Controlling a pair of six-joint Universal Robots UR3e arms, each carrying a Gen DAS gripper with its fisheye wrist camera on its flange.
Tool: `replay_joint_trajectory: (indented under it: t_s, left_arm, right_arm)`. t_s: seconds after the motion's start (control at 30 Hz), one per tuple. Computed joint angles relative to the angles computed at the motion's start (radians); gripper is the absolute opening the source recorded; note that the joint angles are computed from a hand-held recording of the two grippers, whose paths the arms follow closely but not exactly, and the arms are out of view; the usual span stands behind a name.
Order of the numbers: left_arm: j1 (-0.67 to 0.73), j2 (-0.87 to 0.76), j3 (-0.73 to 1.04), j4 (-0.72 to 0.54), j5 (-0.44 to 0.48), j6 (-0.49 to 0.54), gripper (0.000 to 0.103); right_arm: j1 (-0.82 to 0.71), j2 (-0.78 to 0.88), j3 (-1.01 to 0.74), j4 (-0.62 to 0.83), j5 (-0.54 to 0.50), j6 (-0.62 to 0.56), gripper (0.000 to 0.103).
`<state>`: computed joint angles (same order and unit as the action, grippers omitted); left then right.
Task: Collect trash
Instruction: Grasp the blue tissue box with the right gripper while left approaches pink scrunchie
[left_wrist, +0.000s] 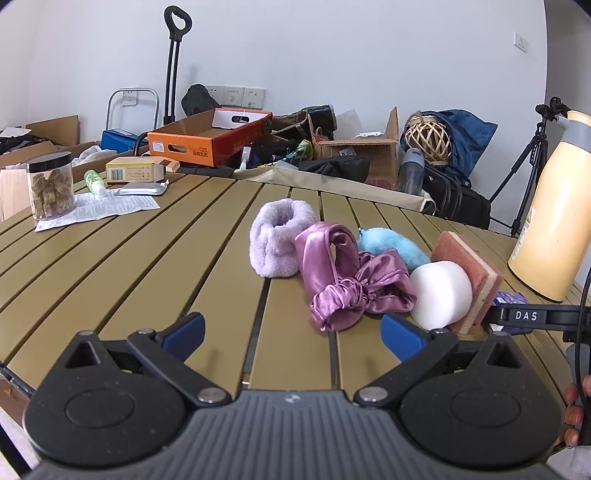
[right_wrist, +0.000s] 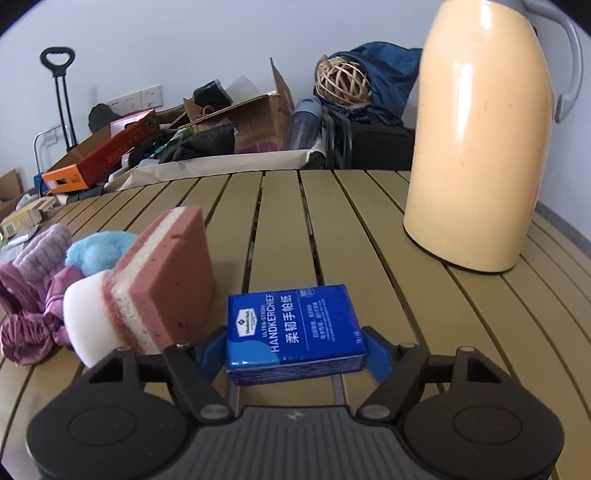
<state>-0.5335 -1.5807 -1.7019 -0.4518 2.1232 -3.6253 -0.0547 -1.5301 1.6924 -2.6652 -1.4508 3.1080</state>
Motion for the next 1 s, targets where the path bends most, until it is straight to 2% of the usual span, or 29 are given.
replay_joint_trajectory:
  t_s: [0.3, 0.57, 0.67, 0.87, 1.0]
  left_arm:
    - [0.009, -0.010, 0.019, 0.002, -0.029, 0.005, 0.103]
    - [0.022, 0.005, 0.018, -0.012, -0.072, 0.005, 0.103]
    - [0.022, 0.015, 0.013, -0.015, -0.082, -0.004, 0.103]
    - [0.033, 0.020, 0.018, -0.043, -0.109, -0.052, 0.103]
    - [0.042, -0.045, 0.124, -0.091, -0.143, 0.037, 0.103]
  right_arm:
    - [-0.070, -0.109, 0.126, -0.091, 0.076, 0.069, 0.073]
    - [-0.099, -0.335, 0.279, -0.152, 0.087, 0.088, 0.073]
    - [-0.144, -0.456, 0.358, -0.150, 0.126, 0.115, 0.073]
    - [-0.349, -0.767, 0.528, -0.061, 0.281, 0.138, 0.073]
    - [-0.553, -0.961, 0.574, 0.109, 0.468, 0.099, 0.073]
